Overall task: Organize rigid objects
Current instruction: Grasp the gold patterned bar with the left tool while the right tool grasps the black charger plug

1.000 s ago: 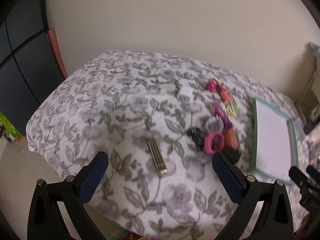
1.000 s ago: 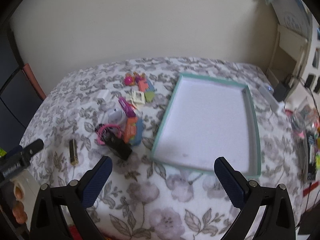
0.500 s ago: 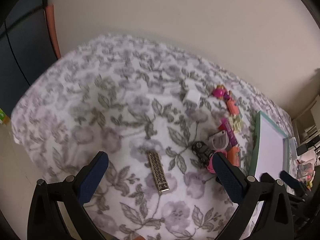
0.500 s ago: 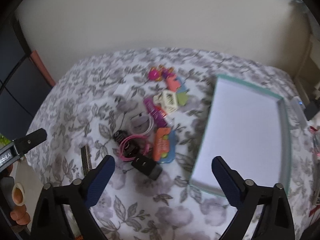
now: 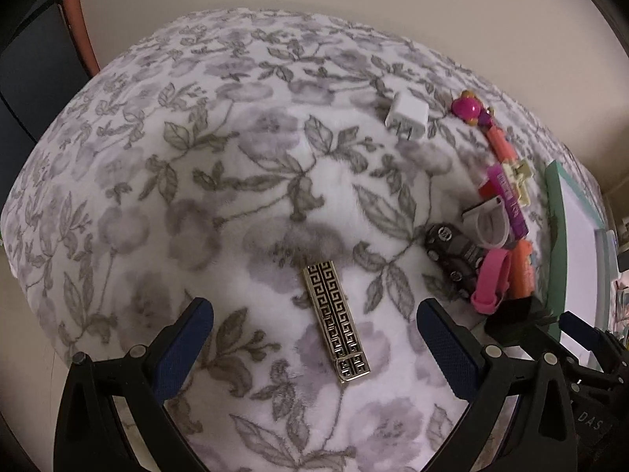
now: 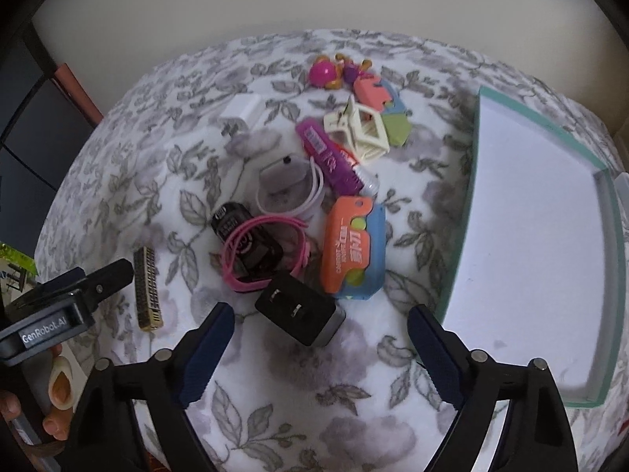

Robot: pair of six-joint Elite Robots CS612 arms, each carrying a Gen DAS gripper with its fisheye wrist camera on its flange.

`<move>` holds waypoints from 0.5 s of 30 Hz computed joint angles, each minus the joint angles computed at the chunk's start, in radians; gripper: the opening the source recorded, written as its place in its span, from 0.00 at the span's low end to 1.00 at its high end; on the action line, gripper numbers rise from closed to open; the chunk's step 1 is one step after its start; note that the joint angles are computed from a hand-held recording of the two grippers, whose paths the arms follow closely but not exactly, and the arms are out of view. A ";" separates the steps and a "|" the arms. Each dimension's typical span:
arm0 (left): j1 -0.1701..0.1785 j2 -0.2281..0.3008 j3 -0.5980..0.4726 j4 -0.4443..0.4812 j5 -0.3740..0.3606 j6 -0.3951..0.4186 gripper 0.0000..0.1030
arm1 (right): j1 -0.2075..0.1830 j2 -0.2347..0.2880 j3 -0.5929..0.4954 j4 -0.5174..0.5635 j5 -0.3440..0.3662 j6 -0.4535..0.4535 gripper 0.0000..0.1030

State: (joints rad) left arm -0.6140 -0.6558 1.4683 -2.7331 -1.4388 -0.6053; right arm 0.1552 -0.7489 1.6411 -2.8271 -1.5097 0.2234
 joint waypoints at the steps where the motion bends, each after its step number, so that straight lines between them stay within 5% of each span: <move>1: 0.001 0.005 -0.004 0.003 -0.006 0.002 0.99 | 0.001 0.005 -0.006 0.009 0.001 -0.002 0.85; 11: -0.003 0.038 -0.034 0.039 -0.048 0.037 0.58 | 0.003 0.030 -0.028 0.043 0.021 -0.007 0.64; 15: -0.010 0.039 -0.031 0.044 -0.017 0.040 0.50 | 0.000 0.036 -0.031 0.045 0.043 -0.003 0.57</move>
State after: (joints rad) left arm -0.6239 -0.6163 1.4369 -2.6888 -1.4553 -0.5655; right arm 0.1547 -0.7125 1.6099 -2.7824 -1.4666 0.2206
